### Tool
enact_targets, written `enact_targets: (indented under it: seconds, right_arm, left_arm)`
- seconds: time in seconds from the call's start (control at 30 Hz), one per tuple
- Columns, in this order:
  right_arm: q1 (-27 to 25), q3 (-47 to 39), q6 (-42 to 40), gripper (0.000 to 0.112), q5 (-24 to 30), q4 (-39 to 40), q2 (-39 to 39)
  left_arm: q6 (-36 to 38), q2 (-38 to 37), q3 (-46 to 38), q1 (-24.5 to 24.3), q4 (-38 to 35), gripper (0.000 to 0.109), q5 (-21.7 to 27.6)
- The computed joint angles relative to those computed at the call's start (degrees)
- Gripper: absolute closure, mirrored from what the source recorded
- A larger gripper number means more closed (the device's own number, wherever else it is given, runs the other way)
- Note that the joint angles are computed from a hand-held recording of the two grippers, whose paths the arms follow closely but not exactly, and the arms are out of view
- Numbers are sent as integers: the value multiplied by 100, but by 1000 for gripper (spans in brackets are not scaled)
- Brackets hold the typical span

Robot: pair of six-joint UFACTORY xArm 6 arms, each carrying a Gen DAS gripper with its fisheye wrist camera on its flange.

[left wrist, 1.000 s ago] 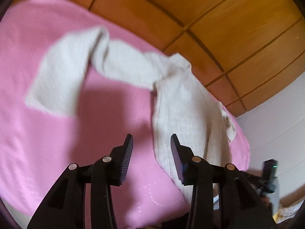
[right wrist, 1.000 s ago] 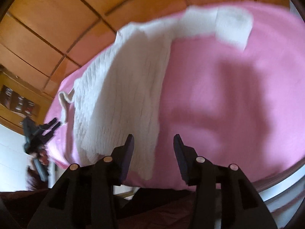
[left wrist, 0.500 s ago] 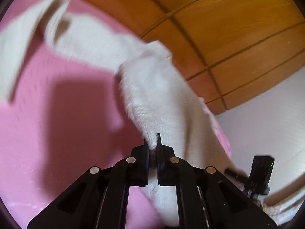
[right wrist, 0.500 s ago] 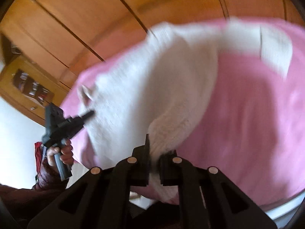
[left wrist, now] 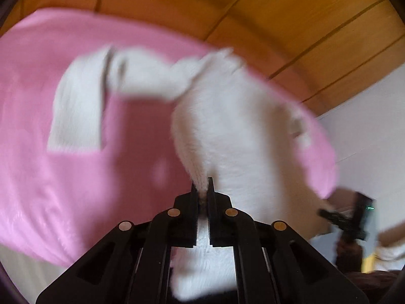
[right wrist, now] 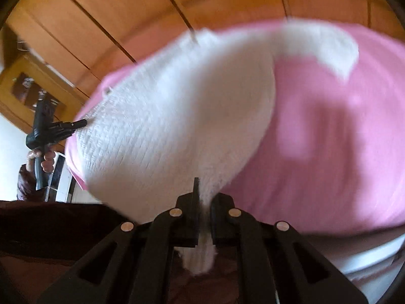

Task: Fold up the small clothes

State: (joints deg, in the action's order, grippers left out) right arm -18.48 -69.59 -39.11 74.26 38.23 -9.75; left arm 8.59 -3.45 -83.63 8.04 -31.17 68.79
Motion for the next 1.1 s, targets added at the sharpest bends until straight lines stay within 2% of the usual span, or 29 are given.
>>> enact_targets:
  seconds: [0.03,0.1,0.13,0.17,0.2,0.23,0.27,0.37,0.43,0.47,0.57,0.6,0.67,0.73,0.77,0.8,0.83,0.87,0.9,0.93,0.97,1.1]
  right_arm:
    - [79,83,49,107,-51,-98,46]
    - [80,104,125,102,-71,-142,129]
    - [81,26,193,100,-76,-133,210]
    - [37,-63,301,92,-269,-76,315]
    - [-8,-141,392,69,-390,-9,383]
    - [-62,-181,539,59,-640,101,442]
    - [-91,-342,818,56,-1122,192,645]
    - [-73,-803,1596,56,-2073,76,1187]
    - [72,-1322,2424,56,-2940,-400,1824]
    - [202,-1612,2783,57,-3293,-961,2130]
    - [443,-2416,3301,61,-3443,-1915,2880]
    - [534,-2669,3689,61,-3507,-2451,3099]
    - [554,-3295,4517,60,-3237,-2937,3585]
    - [416,-3463,5205,59,-3135,-2463,3785]
    - [350,-3355,5430,56,-3280,-2143,3798]
    - [302,-3283,5470,55,-3406,-2000,3799]
    - [282,-3262,5330,55,-3521,-1745,3836]
    - [296,-3351,5188,62,-3578,-1566,3937]
    - [299,-3528,4822,90,-3525,-1303,4065]
    - [270,-3803,4414,104,-3289,-989,4210]
    - [247,-3909,4198,105,-3168,-915,4232]
    - [212,-3777,3626,106,-3361,-1467,3779]
  left_arm:
    - [-240,23,132,-67,362,104,-79]
    - [-465,-1,418,-29,371,101,-198]
    - [-579,-86,585,-13,414,90,-367]
    - [-725,-187,723,-45,617,84,-604]
    - [-786,-317,880,-70,711,79,-830]
    - [-808,-438,1022,-93,733,78,-1082]
    - [-838,-502,1088,-125,741,78,-1241]
    - [-1002,-844,1506,-300,939,76,-1998]
    - [-1179,-978,1660,-493,1118,58,-2376]
    - [-1210,-1015,1702,-541,1143,58,-2466]
    - [-1347,-1024,1730,-825,1317,58,-2765]
    - [-1309,-1071,1778,-910,1363,58,-2853]
    - [-1286,-976,1745,-1134,1532,58,-3016]
    - [-1126,-889,1693,-1293,1497,58,-3083]
    - [-1029,-816,1650,-1370,1420,58,-3094]
    - [-913,-743,1605,-1430,1320,53,-3071]
    - [-861,-650,1542,-1482,1247,51,-3043]
    - [-728,-542,1455,-1530,1115,51,-2941]
    - [-647,-456,1395,-1568,1063,51,-2893]
    - [-605,-361,1328,-1622,1064,51,-2853]
    - [-608,-278,1264,-1666,1083,51,-2803]
    - [-454,-87,1135,-1789,932,51,-2739]
